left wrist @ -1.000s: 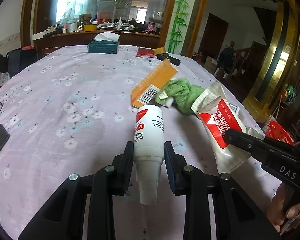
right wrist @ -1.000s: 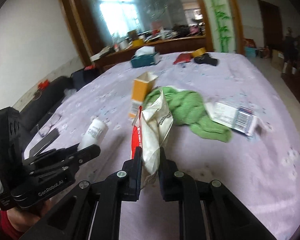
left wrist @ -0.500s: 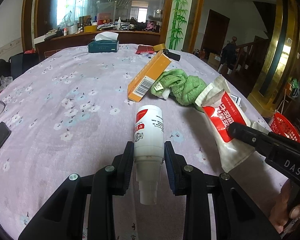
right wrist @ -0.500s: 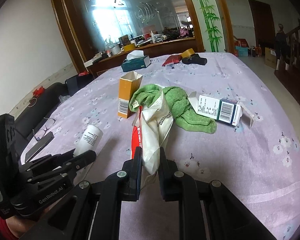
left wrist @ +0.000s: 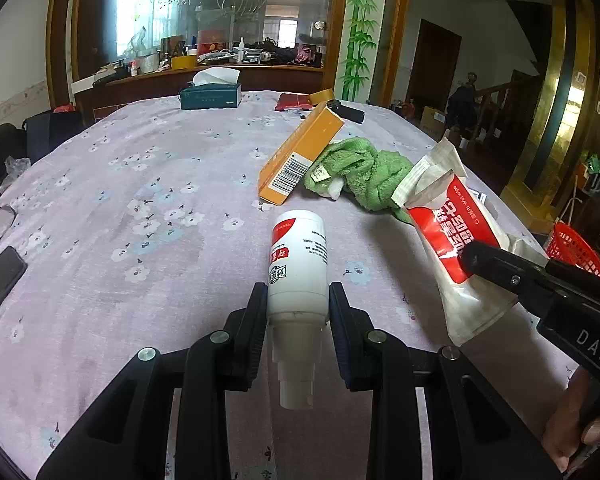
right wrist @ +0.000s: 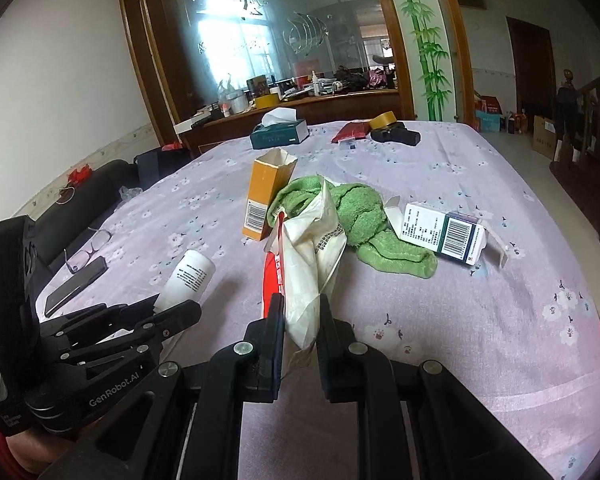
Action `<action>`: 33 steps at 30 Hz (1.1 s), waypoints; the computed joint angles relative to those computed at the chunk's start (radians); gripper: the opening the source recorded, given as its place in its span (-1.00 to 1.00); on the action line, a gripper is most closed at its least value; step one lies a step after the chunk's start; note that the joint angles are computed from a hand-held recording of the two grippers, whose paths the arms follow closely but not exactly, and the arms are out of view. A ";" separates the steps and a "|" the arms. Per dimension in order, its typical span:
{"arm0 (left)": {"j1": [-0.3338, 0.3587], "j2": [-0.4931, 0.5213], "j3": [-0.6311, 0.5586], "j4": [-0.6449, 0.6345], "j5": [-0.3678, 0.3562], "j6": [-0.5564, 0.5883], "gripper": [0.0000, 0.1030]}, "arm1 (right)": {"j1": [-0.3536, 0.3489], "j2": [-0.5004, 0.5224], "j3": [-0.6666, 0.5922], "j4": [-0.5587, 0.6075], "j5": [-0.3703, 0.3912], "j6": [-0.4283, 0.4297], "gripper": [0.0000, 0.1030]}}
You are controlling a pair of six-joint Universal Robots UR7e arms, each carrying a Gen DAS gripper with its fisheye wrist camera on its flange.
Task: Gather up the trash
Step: 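Grasp the white spray bottle with the left tool while the right tool grips the white-red bag, then carry both items over the red wastebasket and open both tools to drop them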
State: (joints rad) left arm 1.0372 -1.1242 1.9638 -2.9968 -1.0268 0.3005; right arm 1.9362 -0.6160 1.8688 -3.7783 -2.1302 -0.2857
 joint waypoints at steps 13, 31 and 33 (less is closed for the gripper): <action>-0.010 -0.003 0.016 -0.026 0.024 0.005 -0.44 | 0.005 -0.001 0.005 -0.013 -0.010 -0.009 -0.69; -0.012 -0.013 0.027 -0.033 0.005 0.009 -0.44 | 0.013 0.007 -0.003 -0.024 -0.032 -0.009 -0.70; -0.007 -0.021 0.029 -0.037 -0.013 0.007 -0.44 | 0.010 -0.003 0.010 -0.021 -0.025 0.012 -0.70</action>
